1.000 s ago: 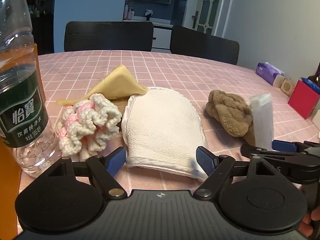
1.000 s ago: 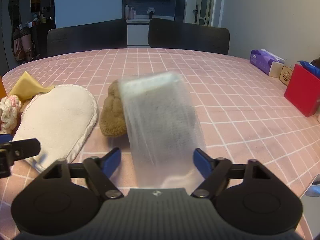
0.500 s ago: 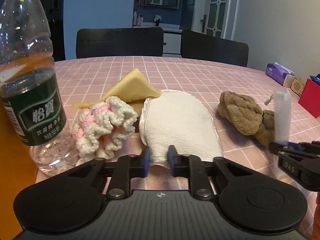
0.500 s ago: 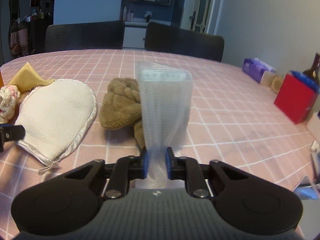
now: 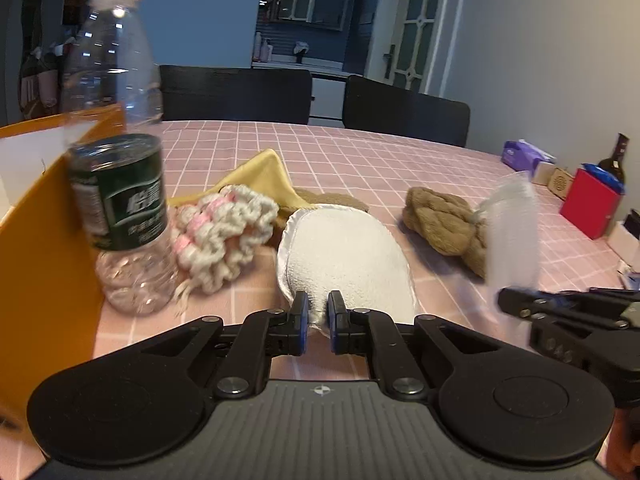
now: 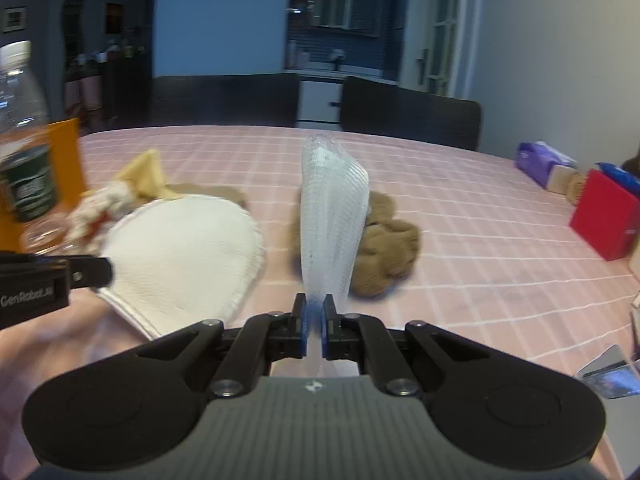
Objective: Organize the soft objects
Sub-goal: 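Lift the mesh bag with the right tool while the left tool grasps the white mitt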
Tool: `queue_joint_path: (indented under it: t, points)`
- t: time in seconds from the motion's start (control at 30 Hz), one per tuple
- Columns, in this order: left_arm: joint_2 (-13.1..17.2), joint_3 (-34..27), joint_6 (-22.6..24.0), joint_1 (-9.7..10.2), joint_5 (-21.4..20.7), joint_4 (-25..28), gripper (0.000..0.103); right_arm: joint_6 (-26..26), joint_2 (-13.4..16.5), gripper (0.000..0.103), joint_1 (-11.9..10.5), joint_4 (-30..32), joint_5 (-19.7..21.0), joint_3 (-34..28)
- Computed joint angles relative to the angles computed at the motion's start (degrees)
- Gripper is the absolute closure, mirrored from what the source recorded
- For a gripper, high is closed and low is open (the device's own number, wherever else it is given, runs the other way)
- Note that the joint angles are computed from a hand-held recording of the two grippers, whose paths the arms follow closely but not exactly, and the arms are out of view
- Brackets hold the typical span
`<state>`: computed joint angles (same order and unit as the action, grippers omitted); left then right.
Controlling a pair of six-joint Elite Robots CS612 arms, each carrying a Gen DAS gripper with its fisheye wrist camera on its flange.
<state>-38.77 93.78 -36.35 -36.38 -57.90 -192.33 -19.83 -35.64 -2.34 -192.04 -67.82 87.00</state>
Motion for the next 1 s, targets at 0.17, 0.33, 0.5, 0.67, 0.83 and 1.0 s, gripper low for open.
queue_joint_path:
  t: [0.17,0.33,0.5,0.67,0.83,1.0]
  points:
    - [-2.0,3.9,-0.6,-0.75,-2.7,-2.0,0.092,-2.2,-2.0,0.100,-0.7,3.6,5.2,3.3]
    - [-3.3,6.4,-1.8,-1.26,-4.1,-1.7,0.091,-4.5,-3.2,0.100,-0.7,6.2,7.0,5.6]
    - [-3.1,6.6,-0.6,-1.40,-2.8,-2.8,0.058,-4.7,-3.3,0.100,-0.8,6.7,7.0,6.0]
    - [-2.4,5.5,0.7,-0.67,-4.3,-1.3,0.016,-3.4,-3.1,0.100,-1.1,6.9,5.9,5.0]
    - [-1.1,3.4,0.3,0.37,-7.6,-1.3,0.016,-2.2,-2.7,0.100,-1.5,12.3,8.3,4.0]
    - [-0.3,1.4,1.5,0.34,-8.9,1.7,0.018,-0.4,-2.4,0.101,-1.9,13.7,10.0,3.4]
